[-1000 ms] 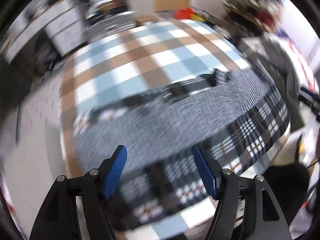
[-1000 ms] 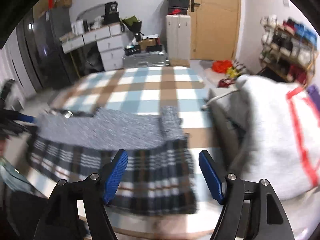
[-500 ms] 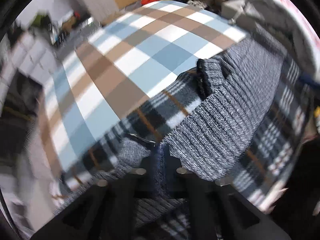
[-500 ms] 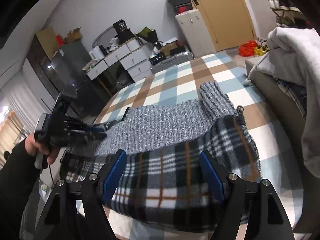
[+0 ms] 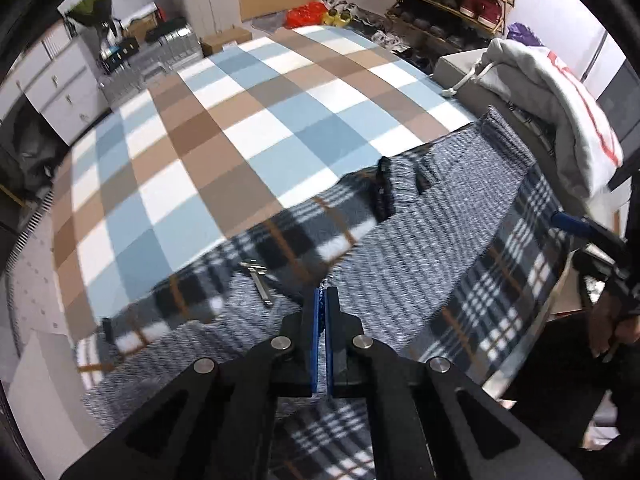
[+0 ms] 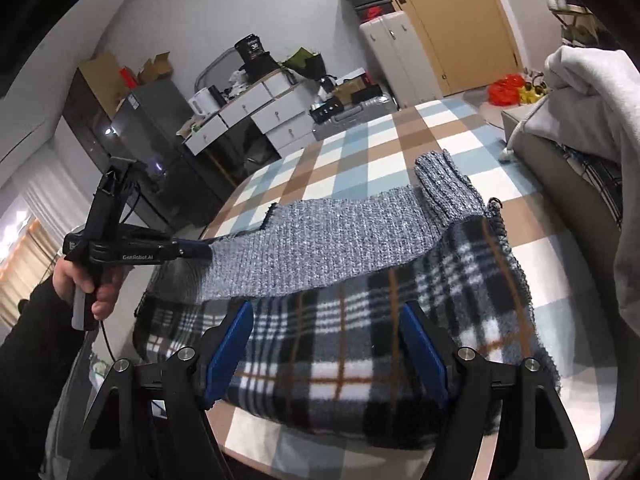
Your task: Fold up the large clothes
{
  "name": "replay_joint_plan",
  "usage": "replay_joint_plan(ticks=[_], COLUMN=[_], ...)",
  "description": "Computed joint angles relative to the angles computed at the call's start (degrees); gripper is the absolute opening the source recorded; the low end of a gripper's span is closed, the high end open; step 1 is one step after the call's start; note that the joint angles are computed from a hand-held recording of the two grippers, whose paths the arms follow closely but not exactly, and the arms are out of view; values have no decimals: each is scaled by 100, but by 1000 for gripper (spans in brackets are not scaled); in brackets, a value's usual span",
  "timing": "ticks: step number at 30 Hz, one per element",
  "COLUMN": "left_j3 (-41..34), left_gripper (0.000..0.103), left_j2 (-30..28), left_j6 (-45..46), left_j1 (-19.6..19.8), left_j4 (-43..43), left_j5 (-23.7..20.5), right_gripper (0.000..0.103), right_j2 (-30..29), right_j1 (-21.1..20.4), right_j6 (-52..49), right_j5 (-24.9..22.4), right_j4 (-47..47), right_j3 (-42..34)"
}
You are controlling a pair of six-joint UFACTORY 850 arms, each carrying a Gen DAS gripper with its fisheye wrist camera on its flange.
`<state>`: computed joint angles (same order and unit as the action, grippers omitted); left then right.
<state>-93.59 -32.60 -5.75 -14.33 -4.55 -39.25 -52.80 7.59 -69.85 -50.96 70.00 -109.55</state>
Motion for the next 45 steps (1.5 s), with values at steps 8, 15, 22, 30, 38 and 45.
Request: replay_joint_plan(ticks=[8,15,22,30,38,45], left_j3=[-237,79,310,272,-364,-132], left_gripper=[14,60,1,0,0,0], left_j2=[-384,-230,-13,2,-510,-247], left_j6=[352,1001,532,-1839,-3080,-3460], left_j1=[-32,38,-38,-439,-668,-505], left_j4=[189,-446,-15,2511,4359,4136], left_j5=[-381,-49,204,-9,-1152,-737], right_gripper=[77,80,80,80,80,80], right_j2=[-20,-104,34,50,-9,-630], right_j1=[-52,-61,-24,-24,50,29], right_j6=[85,254,15,96,607,2008], right_j5=[-80,-195,-88,-6,343,219], right_j4=[36,-20,17,3,-430,-1532], right_j3=[-13,-135,65,89,-21,-885])
